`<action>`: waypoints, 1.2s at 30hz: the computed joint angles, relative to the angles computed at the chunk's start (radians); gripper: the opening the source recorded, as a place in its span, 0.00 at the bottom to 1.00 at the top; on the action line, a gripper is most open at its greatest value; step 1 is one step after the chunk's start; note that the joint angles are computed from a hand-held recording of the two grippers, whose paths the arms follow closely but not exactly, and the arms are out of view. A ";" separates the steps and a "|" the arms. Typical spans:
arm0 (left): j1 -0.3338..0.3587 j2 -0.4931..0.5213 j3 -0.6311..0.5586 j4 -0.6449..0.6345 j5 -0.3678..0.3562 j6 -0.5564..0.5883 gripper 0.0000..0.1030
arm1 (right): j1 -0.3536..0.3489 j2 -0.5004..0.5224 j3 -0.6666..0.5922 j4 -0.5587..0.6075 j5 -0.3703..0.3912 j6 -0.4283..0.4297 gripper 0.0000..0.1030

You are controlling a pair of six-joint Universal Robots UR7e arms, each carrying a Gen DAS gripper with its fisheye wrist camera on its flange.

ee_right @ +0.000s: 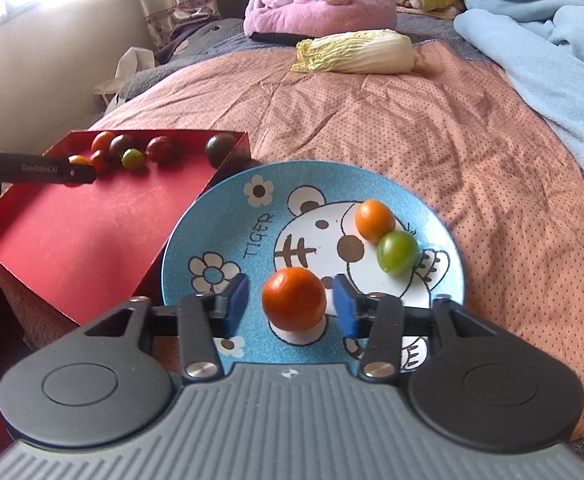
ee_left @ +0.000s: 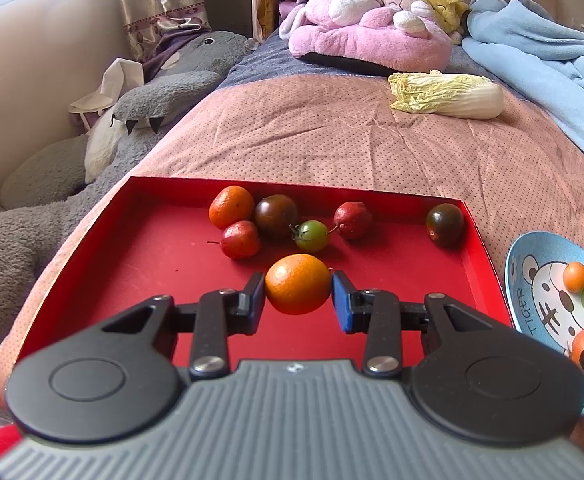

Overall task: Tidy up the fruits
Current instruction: 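Carry the orange tomato onto the blue tiger plate and open the right gripper, then carry the orange tomato onto the blue plate and open the left gripper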

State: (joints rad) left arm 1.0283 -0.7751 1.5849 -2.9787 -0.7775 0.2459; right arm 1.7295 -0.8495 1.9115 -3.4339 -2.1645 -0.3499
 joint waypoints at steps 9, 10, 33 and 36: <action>-0.006 -0.005 0.011 -0.022 -0.011 0.055 0.38 | 0.007 -0.025 0.023 -0.018 0.036 -0.015 0.66; -0.008 -0.006 0.014 -0.028 -0.019 0.069 0.38 | 0.006 -0.028 0.027 -0.019 0.040 -0.015 0.67; -0.107 0.062 0.014 0.098 -0.254 0.000 0.38 | -0.052 -0.096 0.090 -0.003 0.078 -0.018 0.71; -0.108 0.073 0.008 0.129 -0.254 -0.005 0.39 | -0.057 -0.098 0.089 0.002 0.080 -0.014 0.71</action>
State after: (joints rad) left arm 0.9199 -0.7020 1.5931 -2.8492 -1.0315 0.2412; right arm 1.6727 -0.9471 2.0005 -3.4315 -2.0843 -0.3635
